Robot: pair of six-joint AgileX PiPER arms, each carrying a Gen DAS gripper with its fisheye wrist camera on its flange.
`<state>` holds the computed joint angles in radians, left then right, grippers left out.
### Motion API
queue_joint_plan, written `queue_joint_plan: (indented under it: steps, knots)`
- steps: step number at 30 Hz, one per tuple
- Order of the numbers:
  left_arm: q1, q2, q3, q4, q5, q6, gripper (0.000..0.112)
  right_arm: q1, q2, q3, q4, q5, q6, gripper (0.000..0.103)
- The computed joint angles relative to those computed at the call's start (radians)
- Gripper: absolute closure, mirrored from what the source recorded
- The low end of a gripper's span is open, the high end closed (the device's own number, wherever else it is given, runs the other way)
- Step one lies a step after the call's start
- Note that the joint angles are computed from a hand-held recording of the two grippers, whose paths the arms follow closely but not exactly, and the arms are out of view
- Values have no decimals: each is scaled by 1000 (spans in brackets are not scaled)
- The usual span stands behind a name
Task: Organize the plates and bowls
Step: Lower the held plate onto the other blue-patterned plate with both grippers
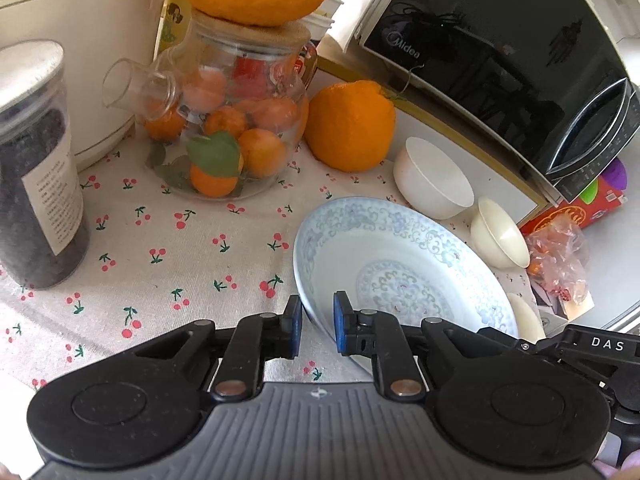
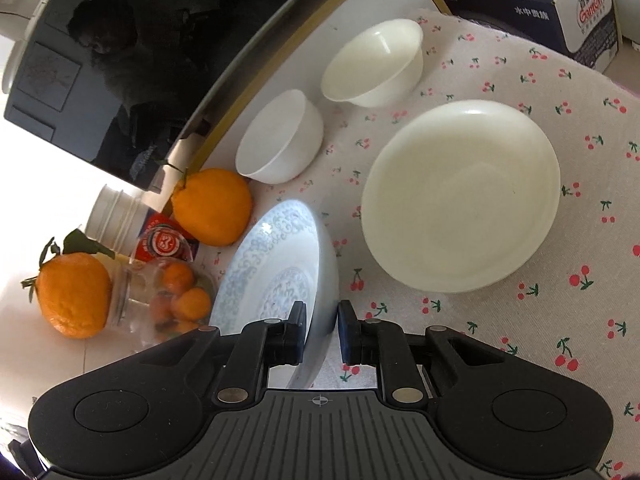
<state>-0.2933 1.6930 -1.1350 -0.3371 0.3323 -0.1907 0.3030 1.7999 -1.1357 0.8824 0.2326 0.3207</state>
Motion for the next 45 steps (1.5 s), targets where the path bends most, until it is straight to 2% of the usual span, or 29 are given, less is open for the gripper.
queue_joint_plan:
  steps: [3, 15, 22, 26, 45]
  knots:
    - [-15, -20, 7, 77, -2, -79, 98, 1, -18, 4, -35, 9, 30, 86]
    - [-41, -107, 47, 174, 8, -172, 98, -15, -110, 56, 23, 50, -54, 85]
    - [-37, -173, 102, 98, 22, -106, 98, -24, -198, 125, 54, 81, -110, 85]
    - [-44, -210, 133, 78, 27, -94, 98, -20, -255, 164, 12, 94, -87, 84]
    - [-153, -361, 261, 197, 50, -225, 98, -20, -487, 340, -128, 184, 22, 84]
